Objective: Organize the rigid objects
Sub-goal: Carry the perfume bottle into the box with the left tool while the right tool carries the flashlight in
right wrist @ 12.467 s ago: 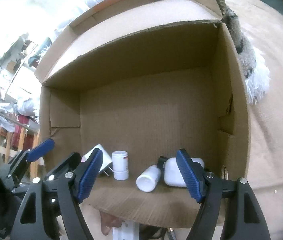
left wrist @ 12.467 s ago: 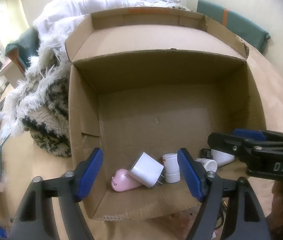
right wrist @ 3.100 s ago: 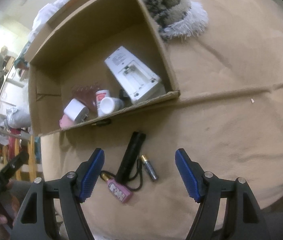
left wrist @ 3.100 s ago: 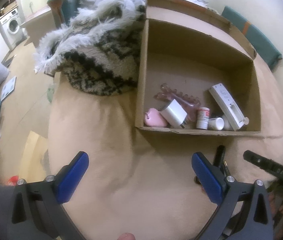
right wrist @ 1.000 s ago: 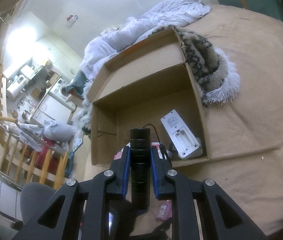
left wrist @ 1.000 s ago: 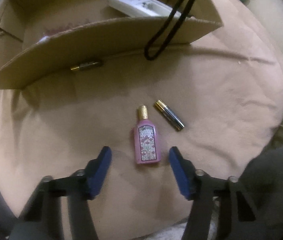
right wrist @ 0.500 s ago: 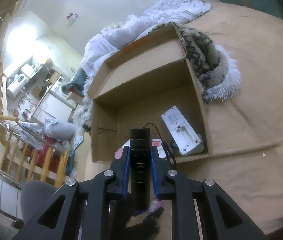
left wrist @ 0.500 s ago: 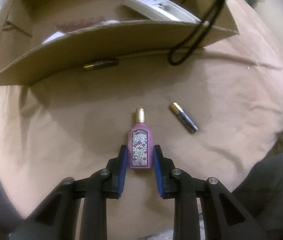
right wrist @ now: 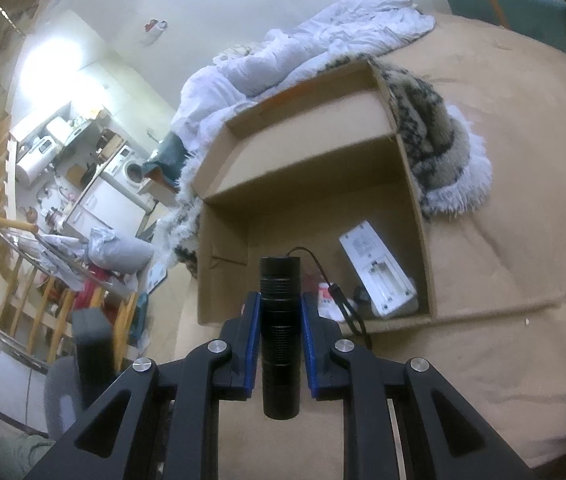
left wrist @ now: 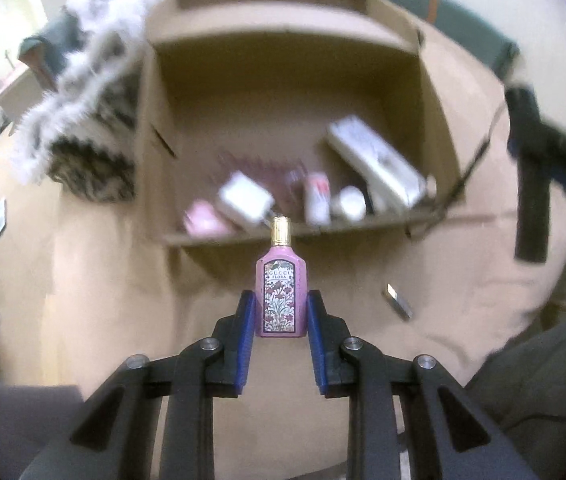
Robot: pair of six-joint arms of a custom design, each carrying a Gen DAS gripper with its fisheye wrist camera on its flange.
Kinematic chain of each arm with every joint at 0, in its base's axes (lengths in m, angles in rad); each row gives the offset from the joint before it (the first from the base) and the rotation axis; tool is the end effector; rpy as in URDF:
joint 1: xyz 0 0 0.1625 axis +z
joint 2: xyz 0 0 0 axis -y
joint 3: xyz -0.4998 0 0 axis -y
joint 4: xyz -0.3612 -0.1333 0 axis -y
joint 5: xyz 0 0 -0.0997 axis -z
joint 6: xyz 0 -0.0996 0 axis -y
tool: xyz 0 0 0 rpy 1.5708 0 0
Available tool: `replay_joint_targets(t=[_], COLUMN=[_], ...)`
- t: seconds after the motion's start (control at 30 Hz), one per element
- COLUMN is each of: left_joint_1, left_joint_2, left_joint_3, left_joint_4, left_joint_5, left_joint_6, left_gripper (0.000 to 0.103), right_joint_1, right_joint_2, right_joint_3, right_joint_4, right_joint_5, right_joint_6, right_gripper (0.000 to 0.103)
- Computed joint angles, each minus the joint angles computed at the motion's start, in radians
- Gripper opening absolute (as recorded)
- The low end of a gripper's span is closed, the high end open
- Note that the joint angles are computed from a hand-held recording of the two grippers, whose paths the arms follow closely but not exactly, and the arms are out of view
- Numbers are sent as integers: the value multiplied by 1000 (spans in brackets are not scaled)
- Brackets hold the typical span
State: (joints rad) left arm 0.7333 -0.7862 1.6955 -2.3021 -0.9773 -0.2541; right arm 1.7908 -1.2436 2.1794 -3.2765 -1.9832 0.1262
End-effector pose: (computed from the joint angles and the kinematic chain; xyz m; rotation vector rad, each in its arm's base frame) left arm -0.3628 -0.5812 0.1323 0.7959 2.4101 -0.2092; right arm 0.2024 -0.4773 0.3489 -0.0999 -2.6530 1.1511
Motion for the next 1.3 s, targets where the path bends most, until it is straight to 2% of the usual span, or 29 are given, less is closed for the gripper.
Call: replay_joint_targets(t=[0.17,0.4,0.53,0.8,1.03,1.13,1.3], left_joint_1=[9,33,53,96,106,106,95], left_joint_2=[-7,48,89,145,169,180,190], left_joint_3=[-85,-190,-222,-202,-193,-211,-205], left_joint_4=[-10,-70,-87,-83,-73,-39,-34], left_joint_5=[19,69,88,91,131,136,168], left_joint_6=[25,91,127,151,158,111,47], left_gripper=[23,23,23,23,23,23,23], right_joint_1=[31,58,20,-94,-109,-110,-96], right_joint_2=[2,25,51,127,187,196,205], right_joint_3=[-81,-197,-217,-194,-237,-241,-246], right_joint_4=[50,50,74,153,269,273,303], right_joint_5=[-8,-8,0,8,-66,-61,-141], right_joint_6=[-27,-101,-89,-33,-7,-5,-24], right_gripper=[20,20,20,20,20,20,20])
